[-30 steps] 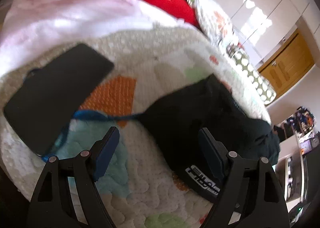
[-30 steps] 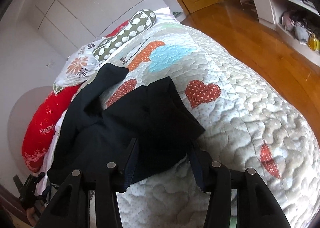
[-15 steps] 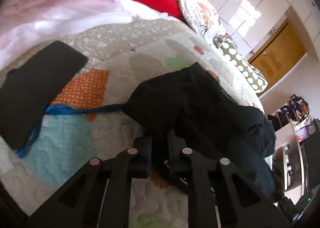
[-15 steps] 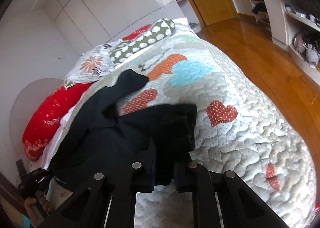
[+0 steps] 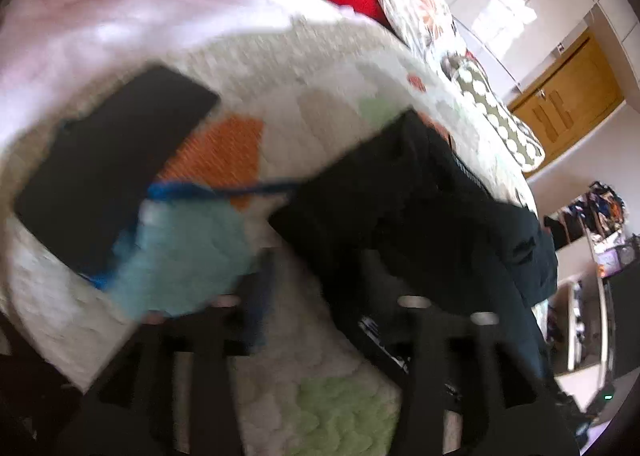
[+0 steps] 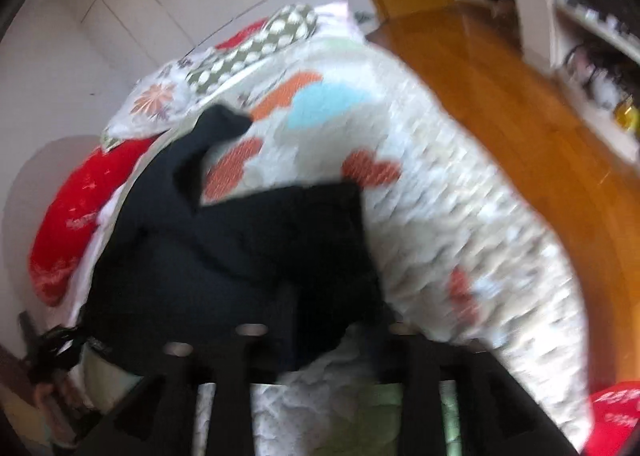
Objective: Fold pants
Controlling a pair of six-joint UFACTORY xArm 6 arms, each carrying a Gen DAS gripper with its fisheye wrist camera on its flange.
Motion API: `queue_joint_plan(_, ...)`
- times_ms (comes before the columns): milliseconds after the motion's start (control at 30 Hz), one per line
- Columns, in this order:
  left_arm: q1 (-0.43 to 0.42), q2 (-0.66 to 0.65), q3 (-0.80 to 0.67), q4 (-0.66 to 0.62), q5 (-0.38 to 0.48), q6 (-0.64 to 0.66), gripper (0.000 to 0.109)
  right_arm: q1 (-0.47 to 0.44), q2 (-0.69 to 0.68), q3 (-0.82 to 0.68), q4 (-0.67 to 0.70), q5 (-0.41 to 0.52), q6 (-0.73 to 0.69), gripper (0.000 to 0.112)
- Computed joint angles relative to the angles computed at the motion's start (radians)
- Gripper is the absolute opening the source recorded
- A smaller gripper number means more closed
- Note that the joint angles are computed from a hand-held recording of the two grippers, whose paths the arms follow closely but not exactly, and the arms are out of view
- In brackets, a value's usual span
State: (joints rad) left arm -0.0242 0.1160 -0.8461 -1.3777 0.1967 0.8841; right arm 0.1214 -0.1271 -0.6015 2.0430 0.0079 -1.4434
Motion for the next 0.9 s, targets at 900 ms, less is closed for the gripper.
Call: queue_joint_plan(900,-0.023,0.65,-0.939,0.94,0.308,-0.583,0.077,-0.011,0.47,-0.532,-1.11,-0.016,0.707,0.009)
